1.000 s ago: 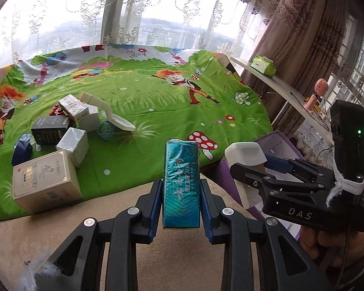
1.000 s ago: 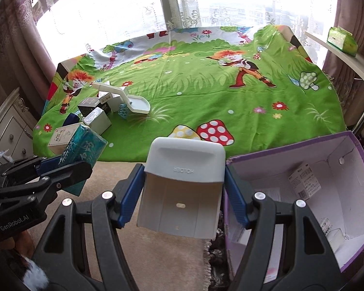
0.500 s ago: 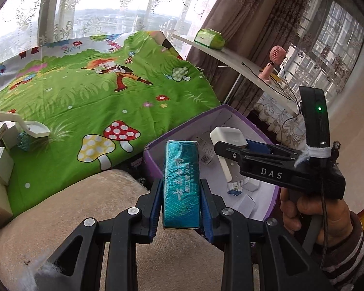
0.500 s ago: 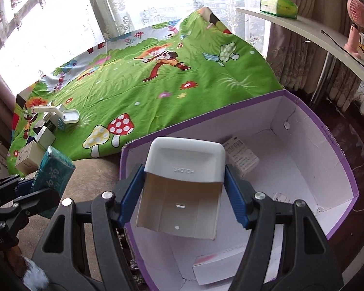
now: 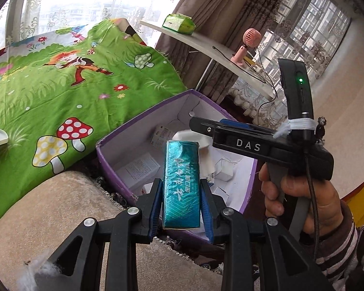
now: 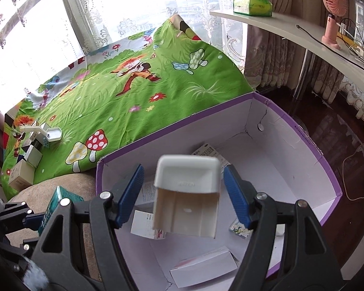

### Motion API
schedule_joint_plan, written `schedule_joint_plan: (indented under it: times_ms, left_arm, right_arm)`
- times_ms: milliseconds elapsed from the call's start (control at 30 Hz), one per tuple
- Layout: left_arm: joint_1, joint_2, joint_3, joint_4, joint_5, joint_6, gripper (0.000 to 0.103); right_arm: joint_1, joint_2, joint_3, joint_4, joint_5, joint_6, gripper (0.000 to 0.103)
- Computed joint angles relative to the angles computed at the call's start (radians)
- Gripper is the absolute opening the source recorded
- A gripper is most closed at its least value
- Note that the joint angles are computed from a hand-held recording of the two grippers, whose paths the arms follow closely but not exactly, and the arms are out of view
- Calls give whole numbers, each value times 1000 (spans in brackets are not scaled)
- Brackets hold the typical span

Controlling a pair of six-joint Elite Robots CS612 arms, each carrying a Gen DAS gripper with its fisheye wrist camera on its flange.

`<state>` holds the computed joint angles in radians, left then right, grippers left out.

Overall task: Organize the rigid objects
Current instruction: 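Open the left tool to drop the teal box while the right tool releases the holder, then move both open tools back to the pile on the bed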

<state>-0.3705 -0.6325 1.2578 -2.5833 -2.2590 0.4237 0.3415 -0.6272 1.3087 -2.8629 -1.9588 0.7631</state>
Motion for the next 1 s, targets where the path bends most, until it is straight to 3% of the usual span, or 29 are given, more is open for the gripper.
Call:
schedule_joint_plan:
  times_ms: [33,233,567,833,1000]
  left_arm:
    - [-1,-1,0,5,-4,5,32]
    - [2,2,-2,1,-7,-17,46]
    - [16,7,1,-59,-12,-87,47]
    - [40,19,-8,-133,-10,-181,49]
    - [60,23,-5,-207,-5,-241,55]
  right_arm:
    - [0,-1,0,1,-5,5,79]
    - [0,-3,4,-5,-6,4,80]
    - [4,5,-12,-13,18,-16,80]
    - [22,32,-77,22,13,-96,80]
    - [26,46,-107,15,67,-122,80]
